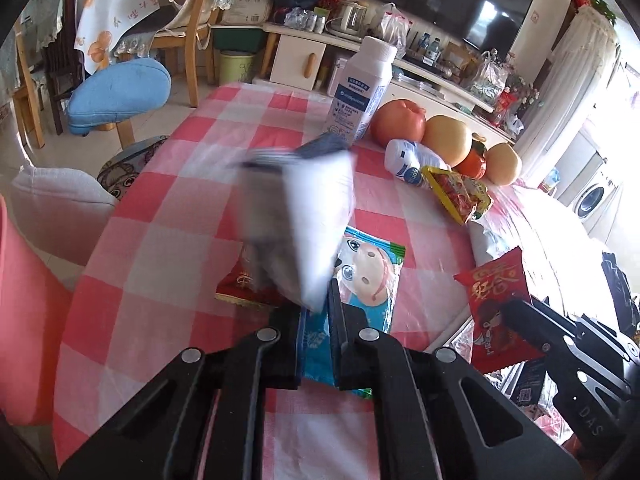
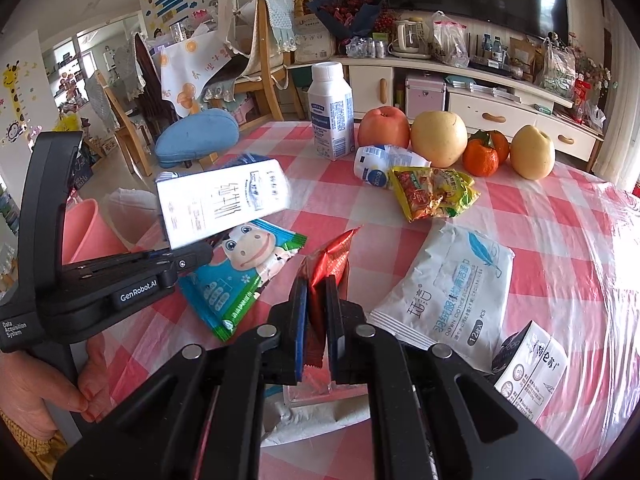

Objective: Collect trash
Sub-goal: 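Lift the milk carton with the left gripper while the right holds the red packet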

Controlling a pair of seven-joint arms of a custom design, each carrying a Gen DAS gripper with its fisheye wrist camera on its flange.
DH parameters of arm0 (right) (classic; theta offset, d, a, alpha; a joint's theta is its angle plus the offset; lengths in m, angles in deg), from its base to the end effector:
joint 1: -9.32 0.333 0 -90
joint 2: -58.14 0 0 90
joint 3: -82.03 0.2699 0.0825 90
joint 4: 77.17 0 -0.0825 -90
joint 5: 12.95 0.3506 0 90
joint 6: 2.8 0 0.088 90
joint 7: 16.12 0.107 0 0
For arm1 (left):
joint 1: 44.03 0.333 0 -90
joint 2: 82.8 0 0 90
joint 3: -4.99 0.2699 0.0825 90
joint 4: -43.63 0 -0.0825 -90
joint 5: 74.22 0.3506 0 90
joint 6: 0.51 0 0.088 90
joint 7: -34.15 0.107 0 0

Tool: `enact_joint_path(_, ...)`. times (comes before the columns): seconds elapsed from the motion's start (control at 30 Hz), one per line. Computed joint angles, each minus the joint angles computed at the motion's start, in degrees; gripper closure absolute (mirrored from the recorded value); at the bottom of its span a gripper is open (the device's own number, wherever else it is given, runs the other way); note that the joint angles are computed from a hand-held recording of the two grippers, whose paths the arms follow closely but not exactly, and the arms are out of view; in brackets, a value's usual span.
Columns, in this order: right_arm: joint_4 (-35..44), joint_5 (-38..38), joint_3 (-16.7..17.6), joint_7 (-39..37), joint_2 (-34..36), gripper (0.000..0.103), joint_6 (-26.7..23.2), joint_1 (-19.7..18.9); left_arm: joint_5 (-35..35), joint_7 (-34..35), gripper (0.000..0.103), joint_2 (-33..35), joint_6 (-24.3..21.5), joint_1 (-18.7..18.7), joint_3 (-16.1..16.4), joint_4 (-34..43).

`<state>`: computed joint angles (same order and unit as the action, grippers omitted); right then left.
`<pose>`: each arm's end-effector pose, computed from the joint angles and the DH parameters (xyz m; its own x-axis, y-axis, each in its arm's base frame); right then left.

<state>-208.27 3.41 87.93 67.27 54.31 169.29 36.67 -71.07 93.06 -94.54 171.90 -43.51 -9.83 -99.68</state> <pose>0.4535 0.2737 0.4449 0.4647 -0.8746 -0.1384 -0.6745 -0.2484 -0.6952 0.4637 -0.1242 0.4161 0.1330 -0.9582 0.2531 -0.7559 -0.2633 -0.5995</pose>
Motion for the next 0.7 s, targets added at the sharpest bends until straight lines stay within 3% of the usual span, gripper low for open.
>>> enact_joint_path(0.1,-0.3,0.8,0.0,-0.6,-0.1,0.093,0.3,0.3,-8.6,8.6,0.093,0.3,-0.7,-6.0,5.0,0.3)
enact_joint_path(0.2,-0.4,3.4,-0.4,-2.7,-0.1,0.093,0.5,0.9,-15.9,15.6,0.09,-0.5,-1.8,-8.9,7.5,0.2)
enact_joint_path(0.27,-0.5,6.2,-0.8,-5.1,-0.3,0.093,0.6,1.4,-16.2,15.9,0.062,-1.4,-1.8,-7.4,6.6,-0.2)
enact_joint_path(0.3,-0.6,8.0,-1.0,-6.6,-0.4,0.093,0.6,1.7,-15.0,15.0,0.039,-2.2,-1.4,-5.6,5.7,-0.7)
enact_joint_path(0.33,-0.7,9.3,-1.2,-7.8,-0.6,0.093,0.5,1.9,-12.7,13.2,0.031,-2.7,-1.1,-3.2,4.0,-1.0)
enact_joint_path(0.37,-0.8,11.2,-1.5,-9.8,-0.9,0.093,0.5,2.2,-9.4,11.7,0.031,-3.2,-1.1,-0.6,2.3,-0.9)
enact_joint_path(0.43,-1.2,13.2,-1.9,-12.2,-1.4,0.093,0.3,2.6,-4.9,12.6,0.021,-3.1,-2.4,1.7,1.3,0.3)
enact_joint_path(0.57,-2.4,22.4,-3.7,-21.4,-2.8,0.093,-0.3,4.6,5.5,12.7,0.019,0.6,-4.5,5.9,0.1,5.1)
enact_joint_path(0.7,-2.1,32.4,-4.9,-30.3,-2.9,0.093,-2.3,5.8,7.7,18.3,0.019,4.9,-4.6,4.5,3.8,8.2)
